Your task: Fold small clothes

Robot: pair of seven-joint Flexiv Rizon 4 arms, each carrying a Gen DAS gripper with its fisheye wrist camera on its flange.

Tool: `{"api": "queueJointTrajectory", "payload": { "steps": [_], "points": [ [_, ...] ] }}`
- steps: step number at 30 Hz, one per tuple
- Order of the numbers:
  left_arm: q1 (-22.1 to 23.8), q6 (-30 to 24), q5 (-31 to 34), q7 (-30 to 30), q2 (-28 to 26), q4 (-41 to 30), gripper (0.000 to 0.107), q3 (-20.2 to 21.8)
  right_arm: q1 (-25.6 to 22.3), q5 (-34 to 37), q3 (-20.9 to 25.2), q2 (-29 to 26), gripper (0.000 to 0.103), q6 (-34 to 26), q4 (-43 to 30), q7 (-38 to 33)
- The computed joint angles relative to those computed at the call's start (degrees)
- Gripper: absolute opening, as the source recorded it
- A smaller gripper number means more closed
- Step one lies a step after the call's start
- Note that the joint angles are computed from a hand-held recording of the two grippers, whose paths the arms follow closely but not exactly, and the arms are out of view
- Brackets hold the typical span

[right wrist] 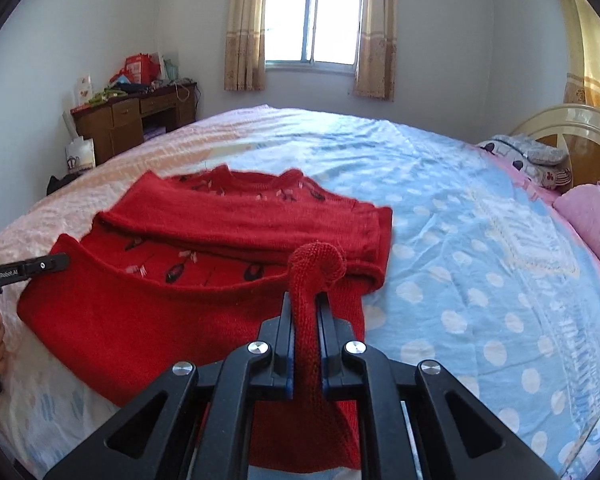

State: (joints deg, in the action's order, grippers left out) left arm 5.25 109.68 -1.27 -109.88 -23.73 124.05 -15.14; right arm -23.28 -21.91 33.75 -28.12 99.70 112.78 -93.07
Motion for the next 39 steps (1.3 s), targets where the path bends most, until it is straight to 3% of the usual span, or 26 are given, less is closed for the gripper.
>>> {"api": "queueJointTrajectory", "payload": {
  "steps": [4, 8, 12, 15, 19, 21, 25, 31, 33, 35, 36, 38, 39],
  "points": [
    [0.40, -1.82, -1.09, 0.28, 0.63, -1.66, 0.007, 0.11, 3.81, -0.58, -3.51, 0.57, 0.008, 1.34, -2.10, -0.28],
    [5.83, -2.41, -0.87, -0.67, -0.57, -3.99, 0.007, -4.72, 10.61, -0.83, -10.57, 0.26, 0.008, 2.28, -5.07, 0.29],
    [6.69, -4.07, -1.92, 0.10, -2.03, -7.80, 0.007, -5.20, 13.00, -0.84, -12.53, -1.74, 0.008, 0.55, -9.20, 1.15],
    [2.01, -5.79, -4.56, 2.10, -3.03, -11.72, 0.006, 0.08, 14.82, 0.30, -13.66, -3.87, 0.008, -1.33, -13.26, 1.66],
    [1.18, -7.94, -7.37, 4.69, -5.47, -16.71, 0.006, 0.83, 19.01, 1.72, -16.94, -7.71, 0.008, -4.12, -20.45, 1.49],
    [-1.63, -9.52, -9.14, 6.12, -7.18, -20.17, 0.006, 4.18, 21.86, 2.16, -19.71, -9.78, 0.008, -5.35, -24.28, 1.40],
    [-3.62, -13.10, -12.05, 9.09, -10.92, -26.82, 0.006, 6.98, 26.05, 2.91, -23.45, -14.45, 0.007, -8.29, -32.49, 1.15],
    [-7.36, -17.76, -16.25, 9.15, -17.69, -37.40, 0.006, 13.08, 32.21, 3.46, -30.79, -22.94, 0.007, -12.47, -46.25, 3.74],
    [-9.92, -21.38, -16.92, 7.37, -20.54, -41.51, 0.006, 17.48, 33.19, 3.52, -31.92, -26.82, 0.007, -16.22, -51.42, 4.97],
    [-13.89, -27.18, -15.57, 3.51, -23.84, -46.25, 0.007, 24.69, 34.43, 3.40, -34.13, -29.49, 0.008, -19.71, -54.48, 6.46],
    [-14.97, -30.24, -14.33, 1.94, -25.30, -48.35, 0.008, 26.98, 34.77, 2.84, -34.41, -30.90, 0.008, -25.04, -56.95, 6.85],
    [-13.78, -37.35, -14.74, 2.13, -26.51, -51.40, 0.010, 25.96, 35.12, 2.60, -34.31, -31.87, 0.008, -29.06, -59.38, 6.10],
    [-13.43, -36.67, -13.58, 1.32, -26.20, -51.24, 0.014, 25.55, 35.52, 2.27, -34.81, -31.63, 0.008, -28.76, -58.76, 5.58]
  ]
}}
